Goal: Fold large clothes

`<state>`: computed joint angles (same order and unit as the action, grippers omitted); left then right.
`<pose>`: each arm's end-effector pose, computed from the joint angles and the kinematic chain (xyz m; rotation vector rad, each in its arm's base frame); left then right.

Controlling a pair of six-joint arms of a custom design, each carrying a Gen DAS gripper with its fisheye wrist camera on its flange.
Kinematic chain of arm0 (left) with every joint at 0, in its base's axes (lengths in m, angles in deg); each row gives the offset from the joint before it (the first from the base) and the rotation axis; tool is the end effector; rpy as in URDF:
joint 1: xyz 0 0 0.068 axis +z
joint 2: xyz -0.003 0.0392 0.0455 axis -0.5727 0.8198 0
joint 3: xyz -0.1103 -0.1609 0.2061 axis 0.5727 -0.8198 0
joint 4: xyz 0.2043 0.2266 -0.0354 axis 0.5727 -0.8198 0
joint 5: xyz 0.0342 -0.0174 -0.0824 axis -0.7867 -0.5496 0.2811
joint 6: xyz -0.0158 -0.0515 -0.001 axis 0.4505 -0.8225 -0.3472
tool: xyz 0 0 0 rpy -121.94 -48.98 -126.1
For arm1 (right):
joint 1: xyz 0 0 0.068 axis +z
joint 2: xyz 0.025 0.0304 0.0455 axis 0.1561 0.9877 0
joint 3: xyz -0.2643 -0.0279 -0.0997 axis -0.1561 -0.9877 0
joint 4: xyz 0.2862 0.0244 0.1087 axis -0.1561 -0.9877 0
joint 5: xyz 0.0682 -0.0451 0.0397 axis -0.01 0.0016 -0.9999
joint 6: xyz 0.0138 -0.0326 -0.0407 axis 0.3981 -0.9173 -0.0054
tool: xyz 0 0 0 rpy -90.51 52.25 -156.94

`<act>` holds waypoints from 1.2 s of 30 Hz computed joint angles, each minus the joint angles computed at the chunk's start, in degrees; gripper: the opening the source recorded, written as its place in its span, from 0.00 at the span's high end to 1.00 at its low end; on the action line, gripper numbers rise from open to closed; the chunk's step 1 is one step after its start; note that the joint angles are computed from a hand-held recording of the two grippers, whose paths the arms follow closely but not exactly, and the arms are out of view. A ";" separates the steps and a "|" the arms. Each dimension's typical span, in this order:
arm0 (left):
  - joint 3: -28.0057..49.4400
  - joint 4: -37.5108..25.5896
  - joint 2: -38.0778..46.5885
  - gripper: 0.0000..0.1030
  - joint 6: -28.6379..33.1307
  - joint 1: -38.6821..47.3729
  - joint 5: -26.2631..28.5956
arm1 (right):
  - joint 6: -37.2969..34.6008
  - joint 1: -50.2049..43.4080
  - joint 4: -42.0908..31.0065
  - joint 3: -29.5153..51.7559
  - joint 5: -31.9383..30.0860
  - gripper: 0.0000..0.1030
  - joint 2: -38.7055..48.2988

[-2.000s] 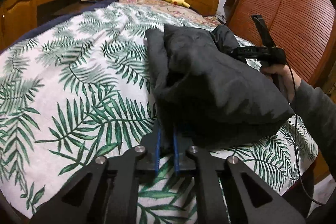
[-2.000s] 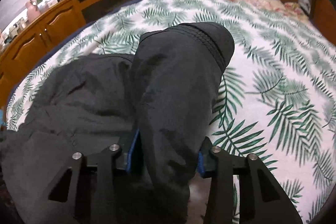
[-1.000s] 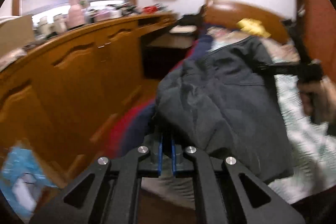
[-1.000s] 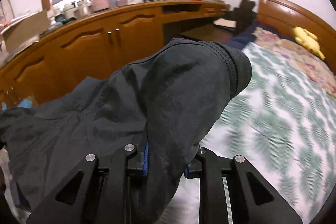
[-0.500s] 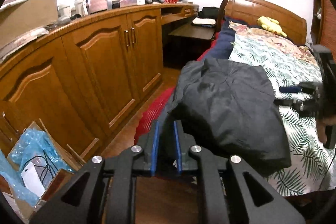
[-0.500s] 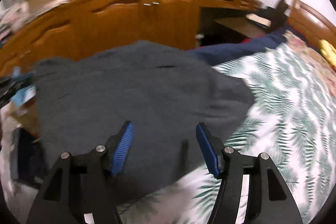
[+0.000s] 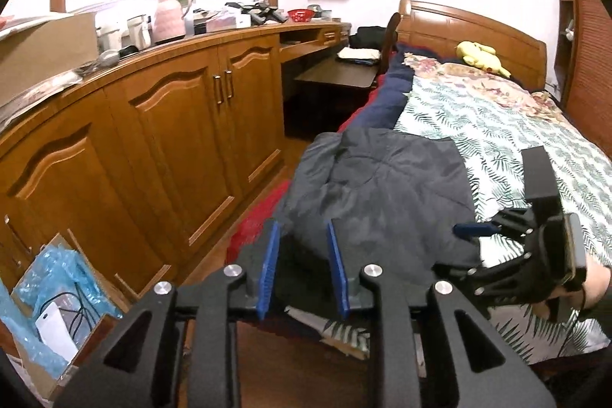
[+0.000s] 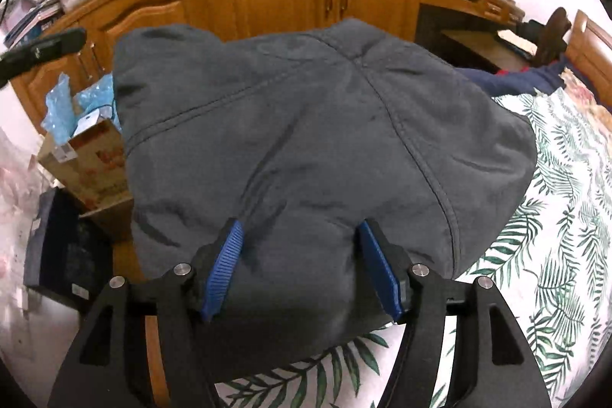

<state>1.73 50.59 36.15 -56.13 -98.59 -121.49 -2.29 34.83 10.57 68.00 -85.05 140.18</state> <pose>0.1227 -0.1838 0.0948 -0.5499 2.1631 0.2338 0.3450 0.1854 0.0288 -1.5105 2.0664 0.5452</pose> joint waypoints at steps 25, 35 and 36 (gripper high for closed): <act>8.11 11.41 16.65 0.68 7.00 5.07 7.34 | -8.21 -10.25 -8.64 -7.53 -6.24 0.33 -12.60; 25.97 1.86 25.19 0.67 2.53 -2.11 2.06 | -17.76 -27.14 -17.68 -9.90 -14.53 0.12 -20.36; 28.18 1.02 26.39 0.67 2.67 -2.46 1.73 | -18.70 -29.33 -17.97 -9.88 -15.17 0.12 -20.63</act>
